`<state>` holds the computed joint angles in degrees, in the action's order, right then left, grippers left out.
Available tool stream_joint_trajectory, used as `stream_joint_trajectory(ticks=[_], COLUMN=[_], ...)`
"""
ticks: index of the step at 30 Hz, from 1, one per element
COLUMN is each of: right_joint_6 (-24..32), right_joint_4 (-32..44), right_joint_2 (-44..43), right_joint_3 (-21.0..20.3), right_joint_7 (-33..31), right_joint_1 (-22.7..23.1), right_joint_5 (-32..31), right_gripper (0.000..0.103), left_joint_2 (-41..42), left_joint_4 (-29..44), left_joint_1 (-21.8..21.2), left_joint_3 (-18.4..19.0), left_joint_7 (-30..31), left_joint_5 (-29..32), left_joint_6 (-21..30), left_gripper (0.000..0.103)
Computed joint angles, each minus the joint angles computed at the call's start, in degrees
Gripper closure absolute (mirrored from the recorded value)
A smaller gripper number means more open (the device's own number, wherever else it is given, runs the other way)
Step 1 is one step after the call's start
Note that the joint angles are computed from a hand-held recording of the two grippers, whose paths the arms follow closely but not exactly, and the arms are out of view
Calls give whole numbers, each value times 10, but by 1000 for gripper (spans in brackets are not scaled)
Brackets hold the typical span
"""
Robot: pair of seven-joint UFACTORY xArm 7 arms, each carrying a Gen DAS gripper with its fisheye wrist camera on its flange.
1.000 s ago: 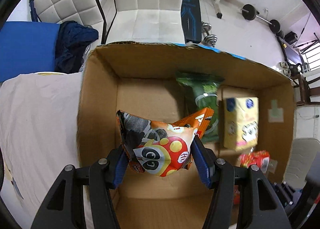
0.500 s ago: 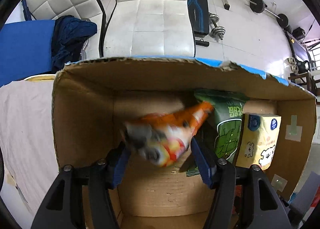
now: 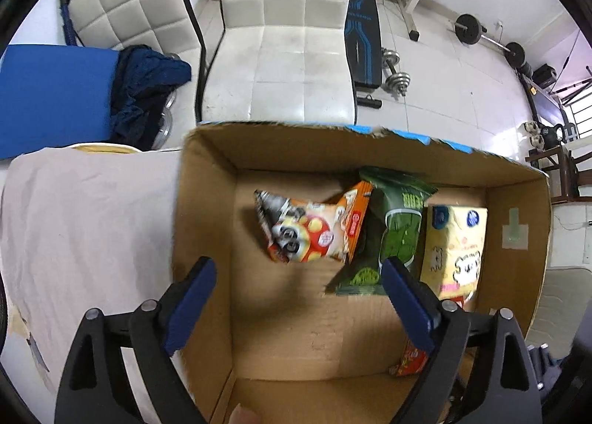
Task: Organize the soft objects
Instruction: 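Lower both packets into the box and open both grippers, then grasp the blue Nestle tube with the right gripper while the left grasps the lilac cloth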
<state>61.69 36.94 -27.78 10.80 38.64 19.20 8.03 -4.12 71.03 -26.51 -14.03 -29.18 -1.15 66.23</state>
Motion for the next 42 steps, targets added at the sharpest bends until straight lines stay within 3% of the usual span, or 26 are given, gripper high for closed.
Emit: stream_joint_trajectory(ticks=[1,2,13,21,32,38,42], right_joint_6=[3,6,86,148,230,235,166], right_joint_4=[1,2,32,67,145,140,65], right_joint_2=[-8,-16,-107,-184,-235,-254,-261], right_joint_3=[2,10,51,89,128,130,131], right_joint_7=[4,13,65,112,138,165,202], right_joint_1=[-1,-2,17,29,19,23,57], right_joint_5=[-5,-15,-52,-63,-68,-18,76], right_gripper=[0,0,0,0,0,0,0], left_joint_2=[-17,-32,-231,-327,-379,-416,-471], left_joint_4=[-12,-22,-118,-111,-81,-103,-162], left_joint_1=[-1,-2,-13,-8,11,25,34], left_joint_3=[-1,-3,-40,-76,-106,-101,-92], left_joint_7=[-5,-9,-44,-55,-48,-53,-58], left_joint_5=[1,3,-6,9,6,2,6], left_joint_6=[-1,-3,-1,47,76,104,154], left_gripper=[3,1,1,1,1,1,1])
